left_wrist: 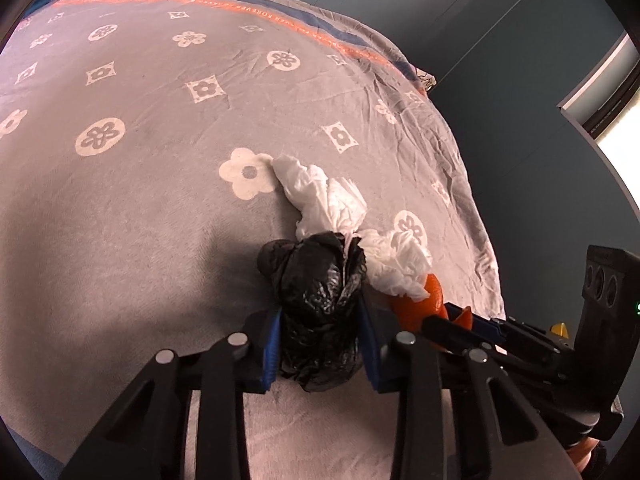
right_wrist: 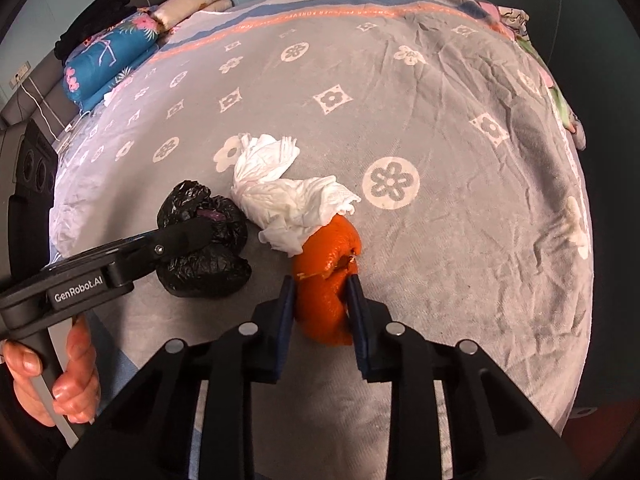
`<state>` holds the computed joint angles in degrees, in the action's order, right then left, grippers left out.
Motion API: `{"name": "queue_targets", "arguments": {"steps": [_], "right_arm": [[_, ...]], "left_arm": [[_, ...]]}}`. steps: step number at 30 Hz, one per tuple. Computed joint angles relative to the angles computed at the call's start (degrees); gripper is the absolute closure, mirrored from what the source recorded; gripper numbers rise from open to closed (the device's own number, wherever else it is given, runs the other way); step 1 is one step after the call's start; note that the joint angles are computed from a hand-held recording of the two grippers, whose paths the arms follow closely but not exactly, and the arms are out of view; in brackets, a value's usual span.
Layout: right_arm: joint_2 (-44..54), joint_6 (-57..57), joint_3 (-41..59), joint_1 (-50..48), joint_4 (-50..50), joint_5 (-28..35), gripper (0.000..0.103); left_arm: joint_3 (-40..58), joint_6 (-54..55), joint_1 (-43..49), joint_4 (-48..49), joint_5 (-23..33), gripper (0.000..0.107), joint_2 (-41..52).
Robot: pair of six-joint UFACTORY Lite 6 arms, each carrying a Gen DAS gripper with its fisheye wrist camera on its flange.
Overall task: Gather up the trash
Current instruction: 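Close the left tool on the black bag while the right tool grasps the orange peel, then lift black bag and orange peel and carry both tools over the bin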
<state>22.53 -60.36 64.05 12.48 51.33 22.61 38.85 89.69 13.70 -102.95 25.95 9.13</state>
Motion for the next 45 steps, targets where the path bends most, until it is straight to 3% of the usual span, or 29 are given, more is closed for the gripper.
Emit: {"name": "queue_targets", "arguments": {"steps": [12,19,30,34,39,45], "right_arm": [[-9.9,-1.69,-5.82,-4.04,1.28,3.75,0.079],[-20.09,-0.18,-10.98,-7.18,-1.29,7.86,0.079],[-40.43,-1.59,-18.25,-20.12,-3.69,23.1,0.079],[-46.15,-3.62,-18.72,-28.1,-4.3,31.42,0.079],[-49.62,-8.28,-18.05,-39.02,-4.68,40.77,0.079],[-50.19,-16.52,-15.83,-54.84,-3.54,52.25,0.079]], "left_arm": [[-4.4,-10.68,4.76,12.47,0.79,0.078,-13.5],[-5.11,-26.6,7.94,31.09,0.0,0.078,-24.46],[-8.47,-54.71,7.21,58.0,4.26,0.077,-48.68],[-8.15,-65.8,5.77,66.01,7.53,0.077,-56.0],[-6.39,-92.8,-7.03,90.09,7.99,0.077,-64.27],[-1.37,-128.77,-33.3,122.22,14.79,0.077,-67.24]]}}
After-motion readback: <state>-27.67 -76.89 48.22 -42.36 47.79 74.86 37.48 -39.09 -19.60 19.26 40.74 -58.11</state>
